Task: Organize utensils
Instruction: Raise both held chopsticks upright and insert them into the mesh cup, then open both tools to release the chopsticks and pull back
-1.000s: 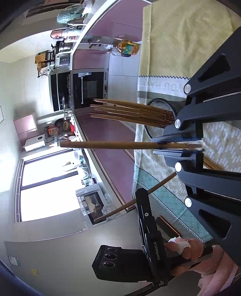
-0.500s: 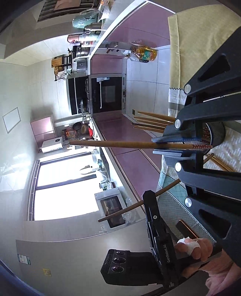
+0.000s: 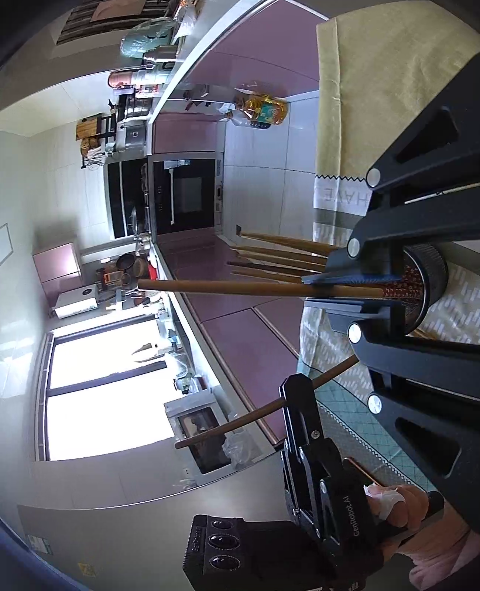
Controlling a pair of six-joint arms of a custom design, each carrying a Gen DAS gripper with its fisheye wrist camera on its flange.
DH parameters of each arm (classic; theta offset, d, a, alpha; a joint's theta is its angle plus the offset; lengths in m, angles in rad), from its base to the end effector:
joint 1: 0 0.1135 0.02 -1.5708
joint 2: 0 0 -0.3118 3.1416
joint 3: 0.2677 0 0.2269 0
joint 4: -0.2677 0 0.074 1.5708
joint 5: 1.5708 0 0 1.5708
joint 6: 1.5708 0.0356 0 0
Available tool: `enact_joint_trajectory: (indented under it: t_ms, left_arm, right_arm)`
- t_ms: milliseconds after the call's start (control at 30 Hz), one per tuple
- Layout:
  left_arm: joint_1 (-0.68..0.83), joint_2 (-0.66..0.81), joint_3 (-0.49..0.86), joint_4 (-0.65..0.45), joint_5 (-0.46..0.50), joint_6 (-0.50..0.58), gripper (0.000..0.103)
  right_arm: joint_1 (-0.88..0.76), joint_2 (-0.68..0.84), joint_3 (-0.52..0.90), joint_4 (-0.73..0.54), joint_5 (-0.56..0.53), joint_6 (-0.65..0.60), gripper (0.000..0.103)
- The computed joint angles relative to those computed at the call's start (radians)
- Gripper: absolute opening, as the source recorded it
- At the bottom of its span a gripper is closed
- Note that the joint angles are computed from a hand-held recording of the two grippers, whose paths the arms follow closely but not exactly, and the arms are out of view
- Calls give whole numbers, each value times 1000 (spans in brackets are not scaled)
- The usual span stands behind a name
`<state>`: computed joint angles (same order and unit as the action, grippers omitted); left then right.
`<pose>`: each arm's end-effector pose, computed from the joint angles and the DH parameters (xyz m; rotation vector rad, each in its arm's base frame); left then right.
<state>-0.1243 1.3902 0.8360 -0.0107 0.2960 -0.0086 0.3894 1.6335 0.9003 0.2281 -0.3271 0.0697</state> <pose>0.2695 -0.0441 0.2983 0.2971 2.1127 -0.3940 0.3070 0.1383 0.2707 -0.5349 2.0364 0.6179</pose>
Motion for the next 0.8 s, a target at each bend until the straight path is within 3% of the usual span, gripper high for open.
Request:
enact_joint_trajectory:
  t_ms: [300,667,800]
  left_arm:
    - [-4,134,60,-29,-17,23,8]
    - [-9,219,74,-4,-30,8,8]
    - [0,215,30,40,-40,-10,8]
  right_arm:
    - [14,114,62,-73,22,9,6]
    - [1,113,29,-31,10,43,8]
    - [2,92,-6,-3,-2,49,17]
